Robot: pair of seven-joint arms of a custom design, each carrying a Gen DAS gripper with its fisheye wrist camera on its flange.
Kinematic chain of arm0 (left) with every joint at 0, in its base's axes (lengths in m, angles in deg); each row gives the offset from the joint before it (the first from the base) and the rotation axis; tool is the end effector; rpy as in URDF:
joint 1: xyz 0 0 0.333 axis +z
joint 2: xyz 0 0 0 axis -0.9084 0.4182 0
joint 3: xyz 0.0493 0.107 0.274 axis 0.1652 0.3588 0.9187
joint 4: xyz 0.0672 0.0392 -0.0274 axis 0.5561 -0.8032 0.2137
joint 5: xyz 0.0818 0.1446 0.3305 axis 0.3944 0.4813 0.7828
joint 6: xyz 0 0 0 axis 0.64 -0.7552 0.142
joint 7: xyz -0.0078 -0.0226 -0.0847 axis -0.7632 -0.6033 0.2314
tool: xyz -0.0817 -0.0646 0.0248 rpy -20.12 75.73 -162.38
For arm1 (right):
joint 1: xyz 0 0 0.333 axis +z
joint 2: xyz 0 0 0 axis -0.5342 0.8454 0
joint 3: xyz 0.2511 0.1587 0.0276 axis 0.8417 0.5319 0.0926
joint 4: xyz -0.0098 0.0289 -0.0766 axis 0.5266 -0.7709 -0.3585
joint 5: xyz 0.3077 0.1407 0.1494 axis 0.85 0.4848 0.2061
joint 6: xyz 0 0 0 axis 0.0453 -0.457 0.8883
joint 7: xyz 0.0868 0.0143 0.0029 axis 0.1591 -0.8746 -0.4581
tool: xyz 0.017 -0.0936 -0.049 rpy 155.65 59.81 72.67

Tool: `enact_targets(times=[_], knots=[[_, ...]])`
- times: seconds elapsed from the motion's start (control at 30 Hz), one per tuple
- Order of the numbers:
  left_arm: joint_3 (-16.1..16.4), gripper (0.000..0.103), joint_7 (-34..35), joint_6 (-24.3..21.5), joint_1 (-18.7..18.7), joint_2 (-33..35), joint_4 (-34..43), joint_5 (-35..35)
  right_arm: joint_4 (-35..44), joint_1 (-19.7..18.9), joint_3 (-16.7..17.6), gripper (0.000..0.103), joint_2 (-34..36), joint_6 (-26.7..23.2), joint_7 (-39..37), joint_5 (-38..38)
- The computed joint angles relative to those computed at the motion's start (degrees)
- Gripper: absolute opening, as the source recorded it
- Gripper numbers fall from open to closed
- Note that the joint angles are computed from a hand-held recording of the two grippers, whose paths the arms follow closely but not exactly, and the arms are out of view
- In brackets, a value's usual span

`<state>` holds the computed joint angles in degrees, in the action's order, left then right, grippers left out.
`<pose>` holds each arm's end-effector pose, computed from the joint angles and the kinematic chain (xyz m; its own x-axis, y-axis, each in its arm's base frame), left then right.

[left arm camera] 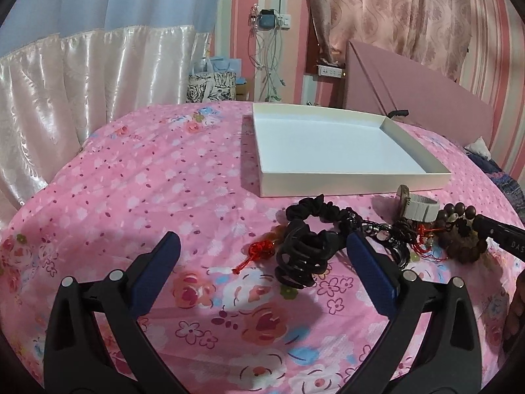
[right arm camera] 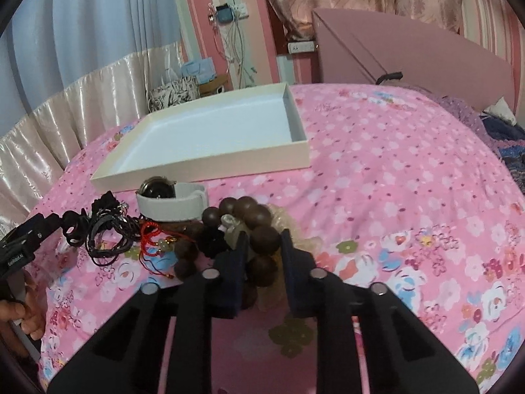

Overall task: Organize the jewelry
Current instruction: 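Close the right tool on the brown bead bracelet while the left tool grasps the black claw clip, then carry the bead bracelet in the right tool while the left tool carries the claw clip over the tray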

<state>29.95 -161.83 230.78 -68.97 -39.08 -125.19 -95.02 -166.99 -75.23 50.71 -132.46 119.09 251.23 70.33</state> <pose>0.4441 0.0067 0.4234 -0.3809 -0.9234 0.0472 -0.5528 0.1866 -0.8121 0.3561 0.2082 0.3605 -0.3235 -0.9275 -0.1871 -0.4494 0.3247 -0.8322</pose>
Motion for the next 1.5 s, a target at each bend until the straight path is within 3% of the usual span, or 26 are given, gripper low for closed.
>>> enact_targets(times=[0.2, 0.3, 0.37, 0.4, 0.53, 0.6, 0.77, 0.93, 1.17, 1.3, 1.5], knots=[[-0.4, 0.1, -0.3, 1.2, -0.2, 0.5, 0.2, 0.7, -3.2, 4.2, -0.5, 0.019, -10.3, 0.9, 2.9, 1.5], [-0.4, 0.09, 3.0, 0.6, -0.8, -0.6, -0.6, -0.8, -3.6, 4.5, -0.9, 0.019, -11.8, 1.8, 3.2, 1.2], [-0.8, 0.07, 2.7, 0.5, -0.9, -0.8, -1.0, 0.8, -4.1, 4.8, -0.6, 0.019, -13.6, 2.8, 3.9, 1.7], [-1.0, 0.066, 1.6, 0.6, -1.0, -0.7, -1.1, 2.2, -4.3, 5.0, -0.6, 0.019, -14.1, 3.1, 3.9, 1.8], [-0.4, 0.031, -2.8, -0.7, -2.0, -0.1, -1.3, 8.6, -4.5, 7.0, -1.3, 0.019, -14.8, 1.1, 3.2, 1.1], [0.1, 0.03, -3.9, -1.2, -2.6, 0.0, -1.4, 10.6, -5.3, 7.7, -1.6, 0.019, -14.4, 1.3, 3.5, 0.9], [1.1, 0.029, 1.0, -0.9, -4.3, -1.2, -2.1, 7.0, -5.1, 5.9, -0.8, 0.019, -9.1, 3.5, 2.4, 0.3], [0.5, 0.029, 15.7, 0.4, -3.9, -4.9, -3.3, -8.3, -6.1, 6.2, -0.2, 0.019, -11.1, 4.8, 2.5, 2.1], [1.1, 0.029, 8.7, -5.9, 0.1, -10.8, -5.0, -3.2, -7.4, 9.9, -3.1, 0.019, -16.3, 5.0, 1.3, 3.3], [1.6, 0.029, 10.0, -6.2, 0.4, -13.4, -4.3, -4.3, -6.9, 11.2, -4.8, 0.019, -18.4, 4.1, -0.1, 3.3], [2.4, 0.029, 7.0, -7.4, -0.2, -13.2, -1.4, -2.0, -5.2, 9.7, -6.9, 0.019, -19.8, 4.9, -2.7, 2.8]])
